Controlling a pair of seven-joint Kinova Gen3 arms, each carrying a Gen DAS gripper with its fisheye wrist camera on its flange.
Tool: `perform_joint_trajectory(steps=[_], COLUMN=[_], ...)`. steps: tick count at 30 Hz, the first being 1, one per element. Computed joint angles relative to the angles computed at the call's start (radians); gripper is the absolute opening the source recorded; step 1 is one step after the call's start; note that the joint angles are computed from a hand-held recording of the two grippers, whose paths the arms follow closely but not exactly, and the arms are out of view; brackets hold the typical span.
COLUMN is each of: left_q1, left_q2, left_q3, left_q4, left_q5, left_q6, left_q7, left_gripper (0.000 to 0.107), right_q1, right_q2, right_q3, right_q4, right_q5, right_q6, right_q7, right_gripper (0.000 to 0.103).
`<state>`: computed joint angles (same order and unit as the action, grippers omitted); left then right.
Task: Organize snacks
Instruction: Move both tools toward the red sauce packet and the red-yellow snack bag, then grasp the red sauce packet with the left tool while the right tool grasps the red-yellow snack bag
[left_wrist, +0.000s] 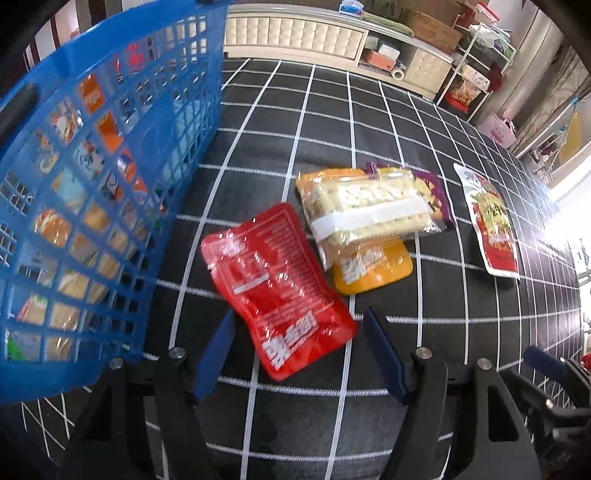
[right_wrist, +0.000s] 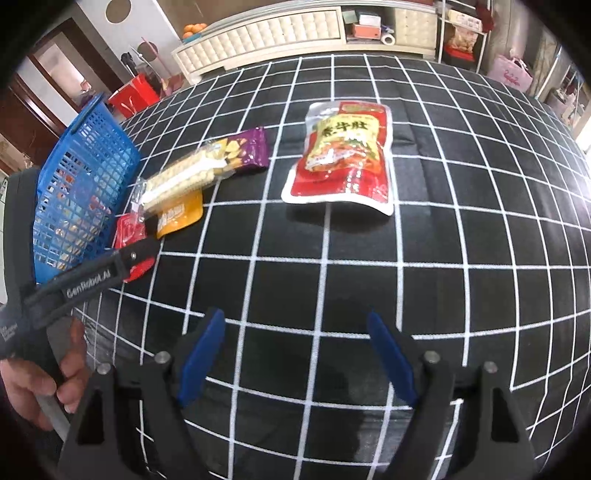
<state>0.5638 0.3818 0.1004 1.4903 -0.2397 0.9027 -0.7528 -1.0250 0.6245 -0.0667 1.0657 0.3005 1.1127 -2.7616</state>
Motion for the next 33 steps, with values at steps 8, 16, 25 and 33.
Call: perform_joint_trajectory(steps=[8, 16, 25, 33], left_q1=[0.036, 0.058, 0.048, 0.017], left_q2=[0.094, 0.159, 0.090, 0.053], left_q3=[-0.013, -0.028, -0.005, 0.008], left_q4=[-0.157, -0.287, -0.223, -0.165], left_q5=[-0.043, -0.042, -0.007, 0.050], left_q6=[0.132, 0.217, 0.118, 0.045], left_q7=[-0.023, -0.061, -0.121, -0.172], left_gripper=[0.067, 0.053, 0.012, 0.007], right_q1=[0.010, 0.005, 0.021, 0.066], right_q2=[-0.012, -0.026, -0.017, 0.058], right_q3=[-0.003, 0.002, 0.017, 0.034], right_q4=[0.027, 0.041, -0.007, -0.142], right_q5=[-0.007, 0.007, 0.034, 0.015], right_q6=[-0.006, 0.011, 0.042, 0.088], right_q7=[-0.013, -0.039, -0.069, -0.022], right_gripper=[0.084, 0.084, 0.084, 0.084])
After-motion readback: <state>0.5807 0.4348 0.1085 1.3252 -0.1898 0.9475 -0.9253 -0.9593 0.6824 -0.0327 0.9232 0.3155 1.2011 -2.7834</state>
